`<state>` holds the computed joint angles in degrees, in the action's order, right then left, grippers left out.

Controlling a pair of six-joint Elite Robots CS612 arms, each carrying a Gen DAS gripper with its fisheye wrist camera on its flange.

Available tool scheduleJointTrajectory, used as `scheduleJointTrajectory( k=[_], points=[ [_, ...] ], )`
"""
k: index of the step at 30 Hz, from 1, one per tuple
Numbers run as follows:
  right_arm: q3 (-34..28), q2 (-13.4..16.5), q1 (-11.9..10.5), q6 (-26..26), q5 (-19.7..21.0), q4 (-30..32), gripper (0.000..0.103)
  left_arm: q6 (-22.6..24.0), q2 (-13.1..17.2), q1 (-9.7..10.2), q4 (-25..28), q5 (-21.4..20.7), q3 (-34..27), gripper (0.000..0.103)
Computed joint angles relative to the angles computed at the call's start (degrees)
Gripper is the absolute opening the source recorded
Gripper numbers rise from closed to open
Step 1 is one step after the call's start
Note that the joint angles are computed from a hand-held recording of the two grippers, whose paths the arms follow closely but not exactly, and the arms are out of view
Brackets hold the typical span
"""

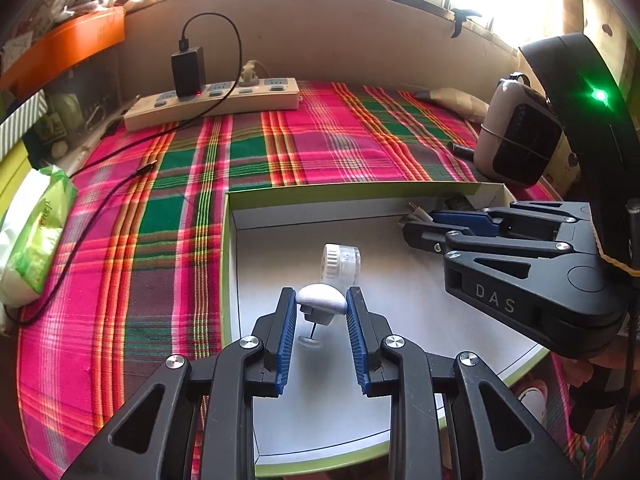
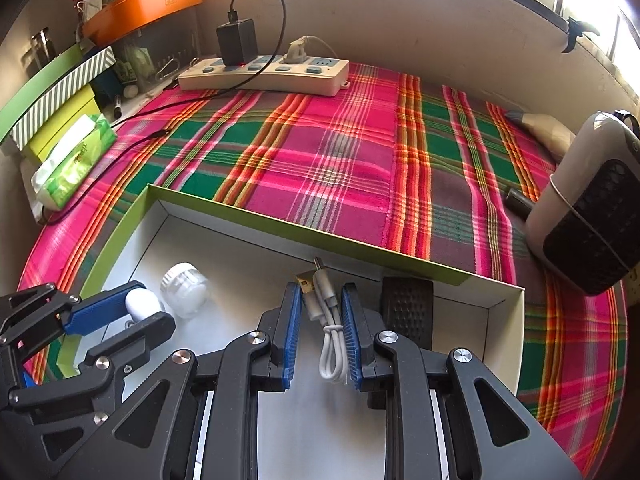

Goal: Organize objects
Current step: 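Carry the white cable and mushroom hook over the white box with both tools, then open the left tool to drop the mushroom hook while the right tool releases the cable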

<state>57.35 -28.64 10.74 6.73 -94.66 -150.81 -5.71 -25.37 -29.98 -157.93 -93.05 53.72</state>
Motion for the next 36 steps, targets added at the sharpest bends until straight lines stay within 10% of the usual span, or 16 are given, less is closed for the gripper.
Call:
scheduleJointTrajectory(
  k=[36],
  points=[
    [1.9, -0.9, 0.1, 2.6, -0.2, -2.6, 0.034, 0.4, -1.0, -0.16, -1.2, 0.3, 1.7, 0.035]
  ],
)
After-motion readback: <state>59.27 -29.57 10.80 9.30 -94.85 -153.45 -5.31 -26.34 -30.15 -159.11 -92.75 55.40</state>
